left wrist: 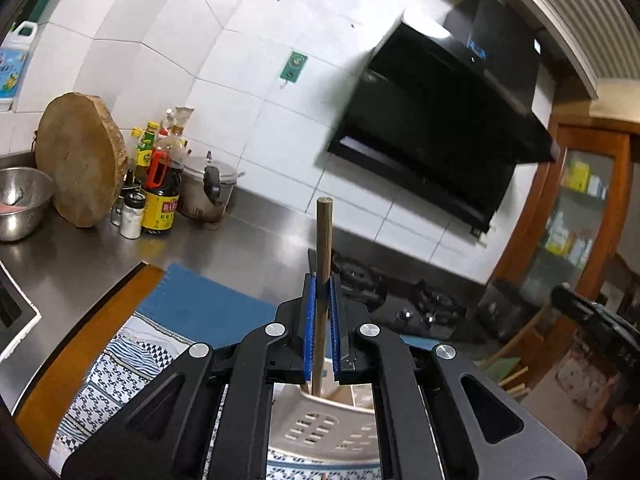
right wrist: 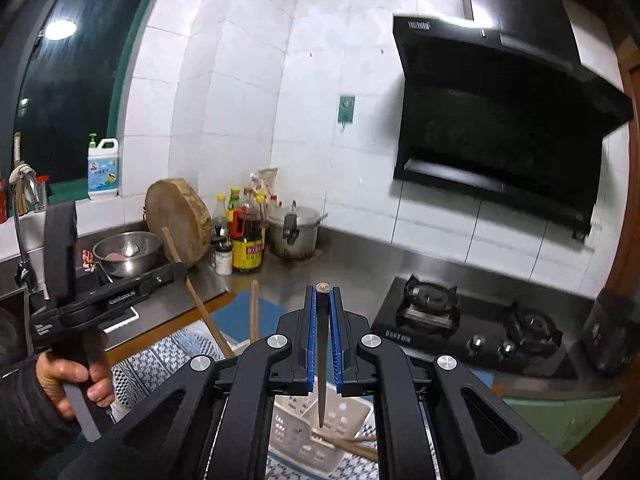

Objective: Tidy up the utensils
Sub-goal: 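Lower the chopsticks into the holder and open both grippers, then move both grippers back down to the last two chopsticks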

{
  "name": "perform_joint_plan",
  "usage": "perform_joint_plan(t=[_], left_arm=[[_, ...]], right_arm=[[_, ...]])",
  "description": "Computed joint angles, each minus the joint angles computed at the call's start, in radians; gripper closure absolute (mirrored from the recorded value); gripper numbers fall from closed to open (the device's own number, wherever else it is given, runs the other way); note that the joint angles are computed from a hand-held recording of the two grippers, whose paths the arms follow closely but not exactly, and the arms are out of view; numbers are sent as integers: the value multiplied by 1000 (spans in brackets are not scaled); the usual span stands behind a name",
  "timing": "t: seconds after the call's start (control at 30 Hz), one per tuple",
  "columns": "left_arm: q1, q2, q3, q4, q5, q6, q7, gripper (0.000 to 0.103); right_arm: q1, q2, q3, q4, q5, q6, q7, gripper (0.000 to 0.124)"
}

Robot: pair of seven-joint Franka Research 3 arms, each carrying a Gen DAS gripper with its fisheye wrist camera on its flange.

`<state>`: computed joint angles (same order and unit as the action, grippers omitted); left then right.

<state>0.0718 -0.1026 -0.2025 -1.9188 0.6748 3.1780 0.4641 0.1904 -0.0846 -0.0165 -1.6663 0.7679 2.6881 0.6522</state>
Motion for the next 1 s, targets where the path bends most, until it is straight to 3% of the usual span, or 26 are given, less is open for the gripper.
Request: perform_joint_plan(t=[0.1,0.17,0.27,0.4,0.67,0.8,1.0], left_arm=[[-20,-2,13,-8,-38,-11,44,96],[-65,-2,44,-17,-117,-14,136,95],[-77,-3,45,-16,-152,-27,188,94],[-59,-17,25,-20,-139,-40,189,75],[-109,-92,47,-87,-221,-74,327,75],[-162,-153,74,-156,-295,-123,438,68],[-240,-240,109,-268,-417,-207,577,68]], right_arm=[[-8,8,0,-13,-24,-7,39,114],[-11,7,0,-26,-31,-3,55,107],[-15,-3,-2,-47,-35,6,71,95],[-16,-33,-11,-86,-24,4,70,94],[-3,-170,-36,-265,-22,-24,75,87],[2,-262,-33,-402,-74,-32,102,86],[21,-371,-30,-565,-142,-96,147,86]])
